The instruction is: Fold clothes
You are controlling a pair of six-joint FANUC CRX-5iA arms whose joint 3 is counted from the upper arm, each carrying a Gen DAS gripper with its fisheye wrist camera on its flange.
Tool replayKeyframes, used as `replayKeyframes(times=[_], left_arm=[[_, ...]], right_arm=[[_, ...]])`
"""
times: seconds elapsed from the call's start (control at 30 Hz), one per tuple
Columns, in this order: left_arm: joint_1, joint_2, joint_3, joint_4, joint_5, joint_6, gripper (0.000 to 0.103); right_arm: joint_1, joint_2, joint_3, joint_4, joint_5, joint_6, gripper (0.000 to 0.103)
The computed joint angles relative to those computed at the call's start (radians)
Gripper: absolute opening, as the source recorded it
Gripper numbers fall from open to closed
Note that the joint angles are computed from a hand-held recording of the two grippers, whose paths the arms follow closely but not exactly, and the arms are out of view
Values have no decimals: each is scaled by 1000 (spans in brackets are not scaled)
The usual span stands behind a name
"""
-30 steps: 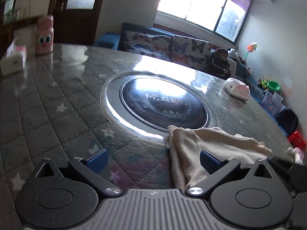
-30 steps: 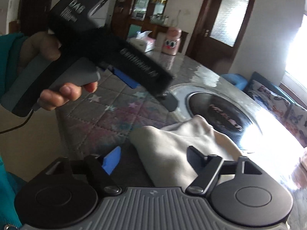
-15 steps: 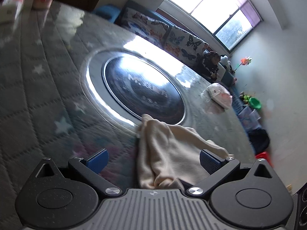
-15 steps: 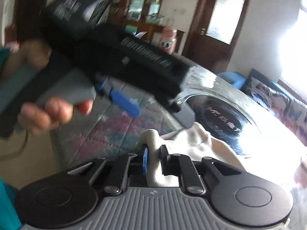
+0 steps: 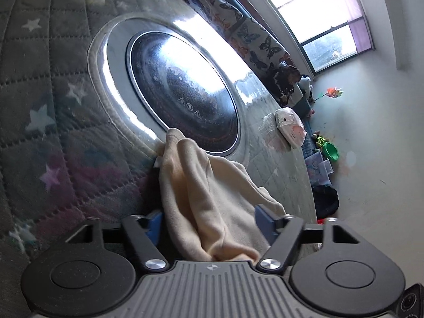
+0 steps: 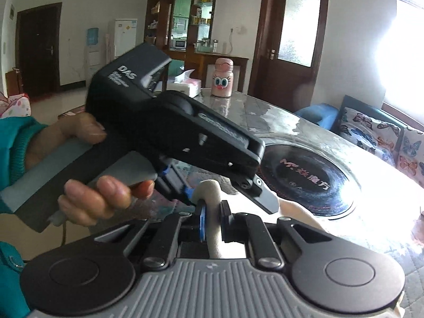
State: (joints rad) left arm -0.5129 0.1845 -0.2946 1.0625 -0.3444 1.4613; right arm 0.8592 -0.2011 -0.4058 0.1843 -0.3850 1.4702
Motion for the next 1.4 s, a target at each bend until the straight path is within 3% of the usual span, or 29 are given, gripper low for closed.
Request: replayKeyframes(times=[0.07,0.27,0.37,0.47,0.73,0.9,1.0,1.13,1.23,1.4], left_arm=[[2,4,-1,5,-9,2,48],[10,6,-1,-30,-16,26,25],[13,4,-7,-31,-17,31,22],[11,1,-16,-11,-12,12,21],[19,3,14,-121,-19,72,20],[27,11,50,-223,-40,131,20],[29,14,61,-253,-44,146,21],[34,20,91,-325,-66,191,21],[35,23,111,-377,-78,220,21],[34,24,111,-379,-75,211,21]], right_arm=[[0,-4,4,-30,-5,25,9],[-8,-7,17,-106,-28,84,14],[-13,-25,-3,-94,-19,44,20],[-25,-48,-49,-6,6,-72,21],[-117,-111,-214,390,-7,-623,23],[-188,-153,-249,371,-30,-688,23],[-233,-147,-276,444,-46,-769,22],[-262,-166,-291,450,-8,-754,22],[-265,-149,-270,440,32,-721,22],[-283,-30,-189,425,39,-662,22]])
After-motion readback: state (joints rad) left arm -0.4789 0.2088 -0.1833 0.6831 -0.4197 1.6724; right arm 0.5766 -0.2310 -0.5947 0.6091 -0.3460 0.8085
